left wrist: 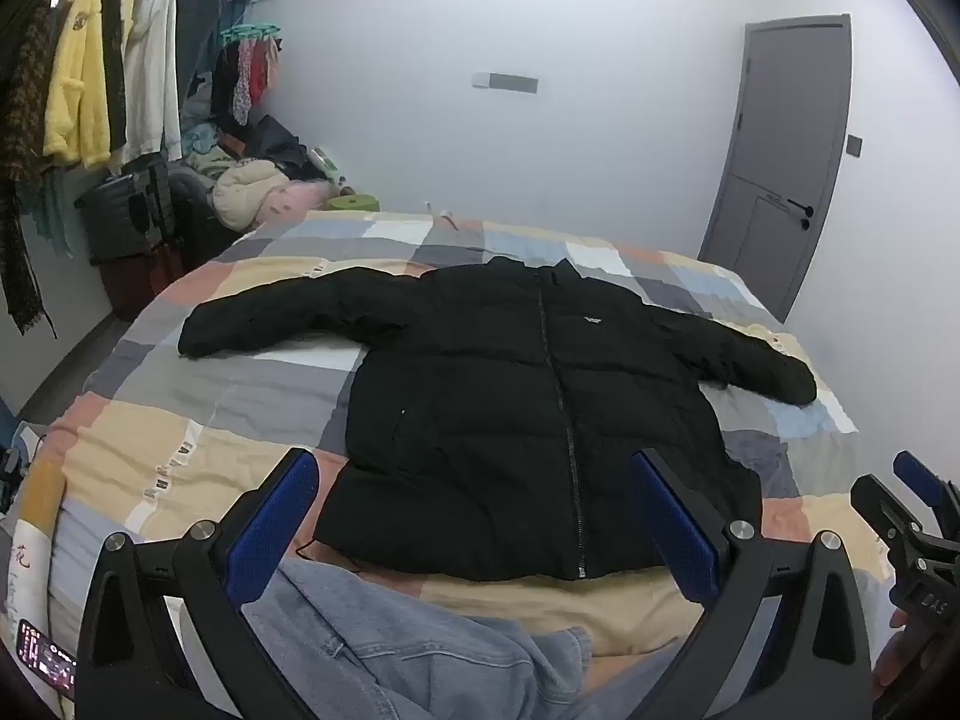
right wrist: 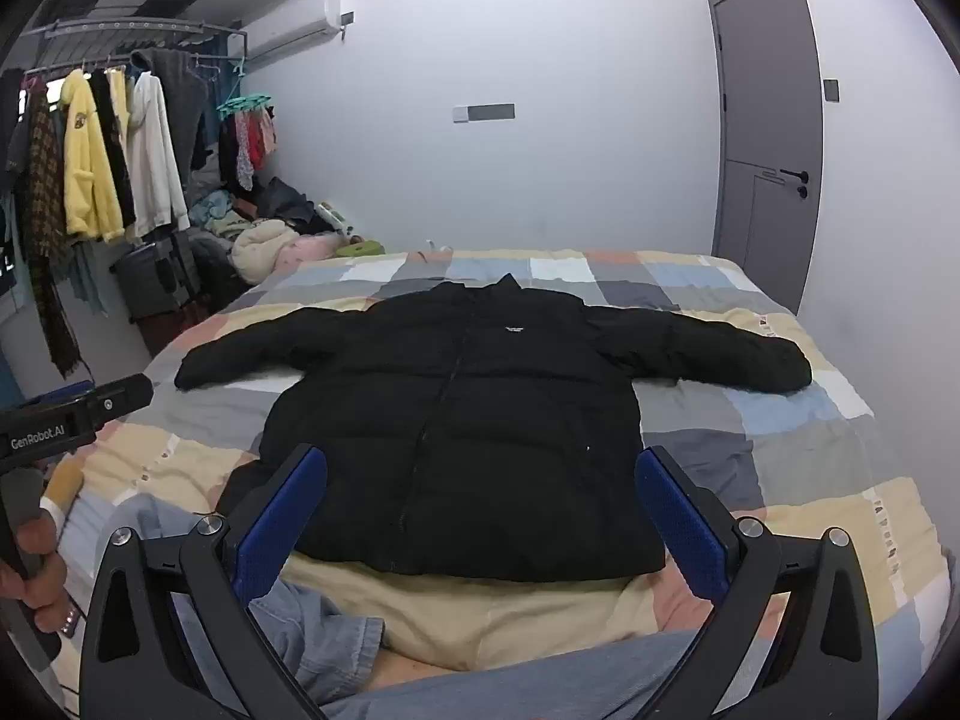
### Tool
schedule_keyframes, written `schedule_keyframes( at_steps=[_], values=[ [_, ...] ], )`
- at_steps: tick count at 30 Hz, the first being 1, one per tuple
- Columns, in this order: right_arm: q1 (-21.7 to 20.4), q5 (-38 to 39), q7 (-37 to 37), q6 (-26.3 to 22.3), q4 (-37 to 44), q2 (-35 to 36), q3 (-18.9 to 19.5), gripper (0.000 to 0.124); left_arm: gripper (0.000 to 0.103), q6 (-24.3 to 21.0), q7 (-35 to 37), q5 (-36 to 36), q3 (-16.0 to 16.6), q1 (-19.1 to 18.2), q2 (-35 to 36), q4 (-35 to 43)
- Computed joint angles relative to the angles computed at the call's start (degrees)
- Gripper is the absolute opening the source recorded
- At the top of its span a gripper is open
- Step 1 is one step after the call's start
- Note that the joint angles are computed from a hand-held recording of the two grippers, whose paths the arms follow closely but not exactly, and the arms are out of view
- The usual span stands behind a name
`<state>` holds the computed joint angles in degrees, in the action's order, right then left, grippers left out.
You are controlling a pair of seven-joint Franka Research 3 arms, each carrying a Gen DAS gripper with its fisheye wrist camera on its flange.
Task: Fold large clothes
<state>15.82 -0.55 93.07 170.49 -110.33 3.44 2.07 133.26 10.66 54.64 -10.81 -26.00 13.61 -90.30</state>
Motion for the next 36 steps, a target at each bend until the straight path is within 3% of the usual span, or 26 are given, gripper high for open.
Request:
schedule_keyframes(
  at_steps=[6, 11, 36],
  values=[
    [-0.1, 1.2, -0.7, -0.2, 0.1, 0.0, 0.1, 0.103, 0.103, -1.8, -0.3, 1.4, 0.1, -1.3, 1.9, 2.5],
    [0.1, 0.5, 0.1, -0.2, 0.4, 0.2, 0.0, 0.103, 0.103, 0.7, 0.3, 0.3, 0.3, -0.6, 0.5, 0.9],
    [0.0, -1.7, 2.5, -0.1, 0.1, -0.5, -0.3, 0.103, 0.103, 1.1, 1.6, -1.2, 0.3, 0.0, 0.7, 0.8]
  ],
)
